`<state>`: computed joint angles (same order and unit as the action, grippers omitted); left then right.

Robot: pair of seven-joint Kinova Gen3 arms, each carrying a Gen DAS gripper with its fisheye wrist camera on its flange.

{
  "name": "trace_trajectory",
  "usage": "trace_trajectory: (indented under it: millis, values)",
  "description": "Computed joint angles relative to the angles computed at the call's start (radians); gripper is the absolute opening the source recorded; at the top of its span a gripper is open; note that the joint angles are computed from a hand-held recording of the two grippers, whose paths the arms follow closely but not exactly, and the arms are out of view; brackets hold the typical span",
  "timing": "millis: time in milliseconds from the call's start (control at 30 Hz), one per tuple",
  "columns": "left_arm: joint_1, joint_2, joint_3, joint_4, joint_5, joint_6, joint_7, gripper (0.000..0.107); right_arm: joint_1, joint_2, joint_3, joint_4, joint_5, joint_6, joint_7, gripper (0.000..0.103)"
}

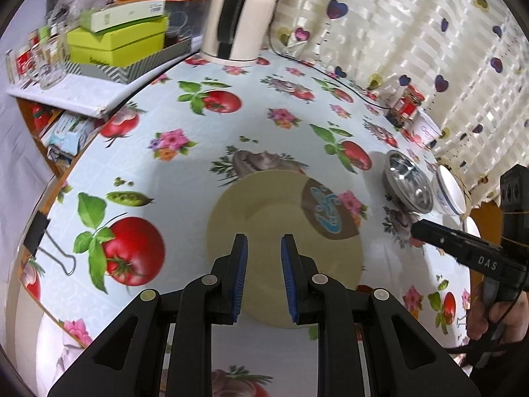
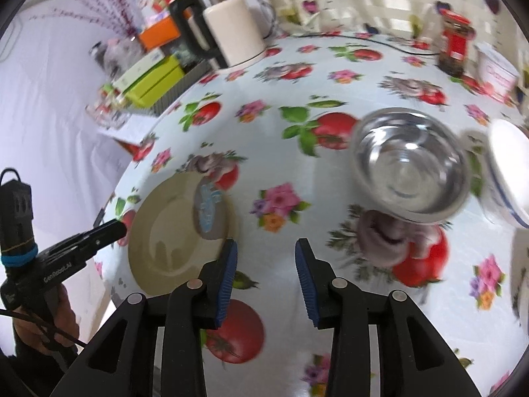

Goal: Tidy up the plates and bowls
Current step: 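Move the right gripper to the rim of the steel bowl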

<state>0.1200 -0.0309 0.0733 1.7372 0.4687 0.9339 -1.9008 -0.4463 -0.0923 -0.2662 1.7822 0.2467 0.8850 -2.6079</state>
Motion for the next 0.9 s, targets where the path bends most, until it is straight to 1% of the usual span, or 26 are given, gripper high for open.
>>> trace_trajectory:
  millis: [200,400,667,900]
  values:
    - [0.032,0.014,0.026,-0.028,0.011,0.006,-0.01,0.021,0.043,-0.075,-0.011,0.052,0.034,0.014,-0.083,0.036]
    - [0.063,0.041,0.049,-0.066,0.022,0.008,-0.019,0.021,0.1,-0.12,-0.017,0.088,0.033,0.018,-0.121,0.036]
    - [0.103,0.089,0.082,-0.118,0.01,0.013,-0.008,0.021,0.159,-0.146,-0.017,0.124,0.028,0.015,-0.151,0.036]
    - [0.121,0.117,0.096,-0.132,0.006,0.023,-0.004,0.021,0.201,-0.156,-0.009,0.148,0.024,0.015,-0.172,0.036]
